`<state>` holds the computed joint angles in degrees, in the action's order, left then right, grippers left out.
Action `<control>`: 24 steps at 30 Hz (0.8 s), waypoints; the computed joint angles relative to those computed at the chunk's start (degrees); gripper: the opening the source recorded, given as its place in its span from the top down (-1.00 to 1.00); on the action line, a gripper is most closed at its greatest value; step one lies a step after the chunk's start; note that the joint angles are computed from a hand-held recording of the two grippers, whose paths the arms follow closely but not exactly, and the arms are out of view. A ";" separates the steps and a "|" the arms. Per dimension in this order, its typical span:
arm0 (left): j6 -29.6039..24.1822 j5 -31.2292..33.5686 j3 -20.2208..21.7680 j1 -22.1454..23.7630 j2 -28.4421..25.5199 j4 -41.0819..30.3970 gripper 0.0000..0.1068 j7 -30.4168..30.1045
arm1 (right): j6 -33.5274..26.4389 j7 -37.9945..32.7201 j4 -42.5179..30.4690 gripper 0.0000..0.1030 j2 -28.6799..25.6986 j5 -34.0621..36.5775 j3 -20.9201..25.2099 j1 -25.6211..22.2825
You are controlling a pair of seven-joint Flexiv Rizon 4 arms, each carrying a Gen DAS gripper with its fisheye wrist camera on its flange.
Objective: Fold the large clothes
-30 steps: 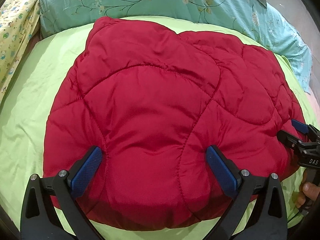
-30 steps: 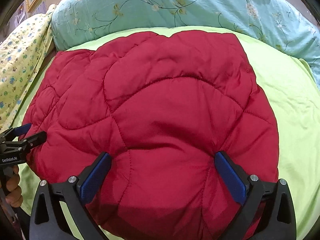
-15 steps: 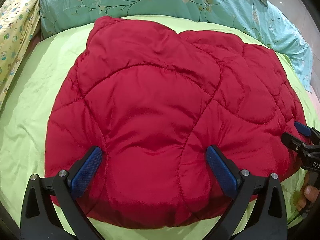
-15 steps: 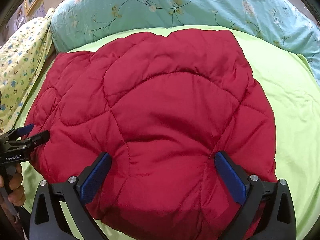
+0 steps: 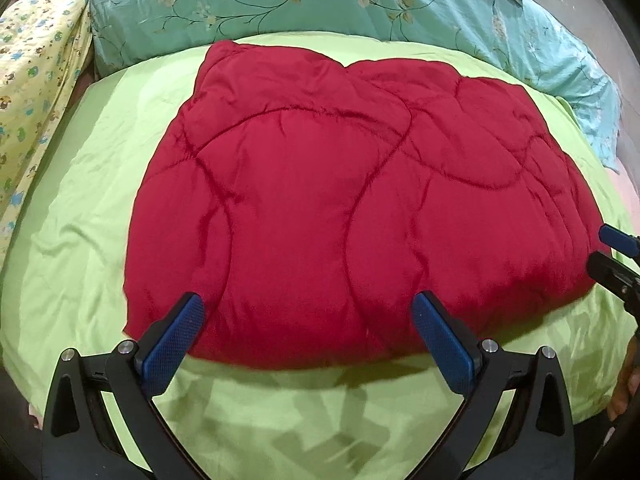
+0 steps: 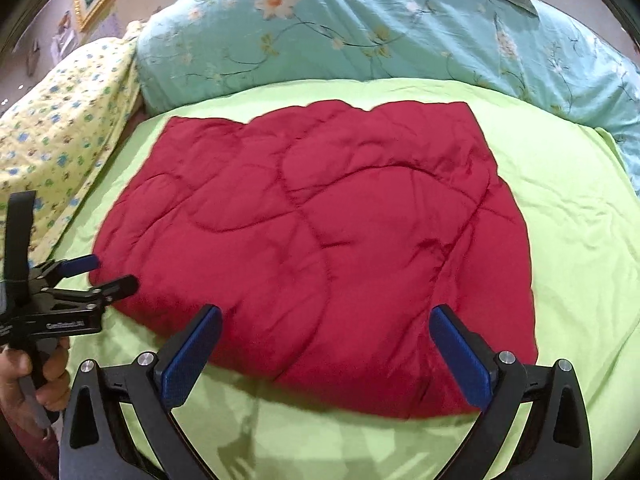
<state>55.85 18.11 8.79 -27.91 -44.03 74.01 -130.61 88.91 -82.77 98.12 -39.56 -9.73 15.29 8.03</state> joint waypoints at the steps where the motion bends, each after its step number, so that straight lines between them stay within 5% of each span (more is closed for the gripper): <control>1: -0.25 0.31 0.26 -0.36 0.24 0.29 -0.93 -0.27 | -0.17 -0.50 0.49 -1.00 0.35 0.11 1.03 -0.66; 24: 2.30 8.21 1.50 -4.96 8.01 8.97 -0.93 -4.96 | -1.78 -5.64 12.48 -1.00 7.63 3.99 5.93 -3.22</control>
